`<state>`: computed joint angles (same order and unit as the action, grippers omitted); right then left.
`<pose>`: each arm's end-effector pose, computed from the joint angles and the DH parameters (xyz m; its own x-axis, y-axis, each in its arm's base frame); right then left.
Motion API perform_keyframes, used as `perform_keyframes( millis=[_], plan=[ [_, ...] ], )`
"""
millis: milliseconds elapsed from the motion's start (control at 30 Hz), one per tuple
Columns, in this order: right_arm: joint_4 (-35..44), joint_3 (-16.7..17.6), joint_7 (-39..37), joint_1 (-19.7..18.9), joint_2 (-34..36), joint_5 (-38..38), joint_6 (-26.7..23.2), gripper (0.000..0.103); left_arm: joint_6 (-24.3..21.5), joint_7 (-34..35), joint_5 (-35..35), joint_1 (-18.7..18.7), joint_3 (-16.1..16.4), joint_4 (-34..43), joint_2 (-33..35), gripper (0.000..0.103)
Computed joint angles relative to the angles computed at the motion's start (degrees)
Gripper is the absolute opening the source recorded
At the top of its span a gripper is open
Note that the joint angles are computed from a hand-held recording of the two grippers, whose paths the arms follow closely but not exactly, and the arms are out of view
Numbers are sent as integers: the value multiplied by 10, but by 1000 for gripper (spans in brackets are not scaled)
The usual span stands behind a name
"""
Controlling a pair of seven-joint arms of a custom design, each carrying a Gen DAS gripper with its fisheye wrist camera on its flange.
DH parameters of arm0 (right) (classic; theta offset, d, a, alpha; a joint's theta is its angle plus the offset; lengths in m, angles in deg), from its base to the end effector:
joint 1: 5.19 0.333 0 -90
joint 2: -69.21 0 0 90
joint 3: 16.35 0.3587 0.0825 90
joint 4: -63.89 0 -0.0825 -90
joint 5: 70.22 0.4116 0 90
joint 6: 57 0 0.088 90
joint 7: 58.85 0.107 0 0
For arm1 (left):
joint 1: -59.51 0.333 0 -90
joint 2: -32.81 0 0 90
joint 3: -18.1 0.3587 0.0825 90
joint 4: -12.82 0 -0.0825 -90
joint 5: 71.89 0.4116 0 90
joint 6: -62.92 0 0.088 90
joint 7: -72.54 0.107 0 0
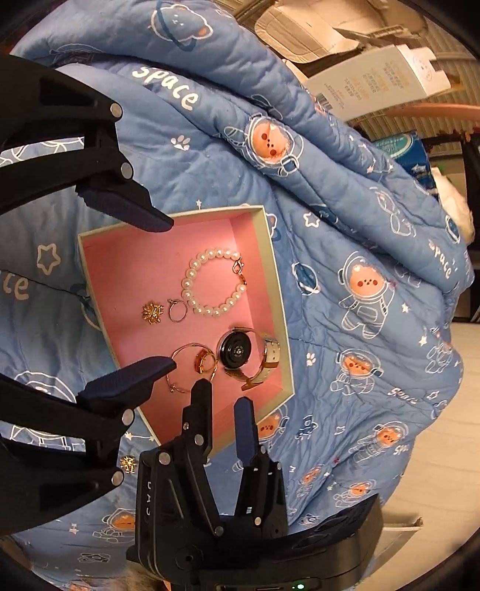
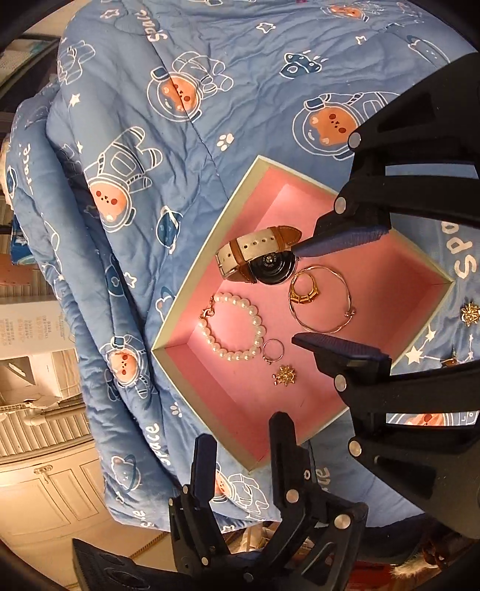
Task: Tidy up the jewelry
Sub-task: 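Move both open tools back to the remaining gold pieces on the quilt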
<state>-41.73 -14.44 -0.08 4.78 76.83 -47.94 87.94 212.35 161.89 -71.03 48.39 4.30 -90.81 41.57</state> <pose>0.6575 0.1331 0.5455 0.4900 -0.8698 -0.0587 -0.7241 -0.3686 -0.5829 0.6225 -0.2783 0.5649 -0.4157 -0.9090 0.0293 -0.7310 0.3147 -0.6055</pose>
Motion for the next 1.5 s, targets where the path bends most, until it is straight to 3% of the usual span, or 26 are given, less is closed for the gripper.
perform_keyframes(
  millis=[133, 200, 300, 433, 667, 967, 1067, 1500],
  plan=[
    [-37, 0, -10, -4, -33, 37, 32, 46, 62, -30, -14, 3, 4, -61, -41, 78],
    [-61, -1, -6, -4, -52, 50, 56, 61, 86, -39, -20, 2, 5, -88, -57, 80],
    [-89, -5, -13, -4, -76, 82, 63, 61, 120, -44, -22, -3, 7, -132, -83, 81],
    [-131, -10, 0, -3, -106, 68, 86, 61, 145, -57, -5, -13, 10, -178, -108, 81],
    [-188, -19, 5, 0, -141, 84, 93, 61, 180, -39, -46, -42, 19, -243, -140, 81],
    [-249, -16, 31, 2, -169, 46, 117, 60, 194, -50, -28, -69, 21, -279, -154, 81],
    [-261, -18, 28, 6, -173, 43, 119, 50, 198, -64, -19, -71, 18, -286, -155, 80],
    [-278, -19, 29, 10, -171, 40, 120, 38, 197, -66, -24, -85, 15, -287, -142, 55]
  ],
)
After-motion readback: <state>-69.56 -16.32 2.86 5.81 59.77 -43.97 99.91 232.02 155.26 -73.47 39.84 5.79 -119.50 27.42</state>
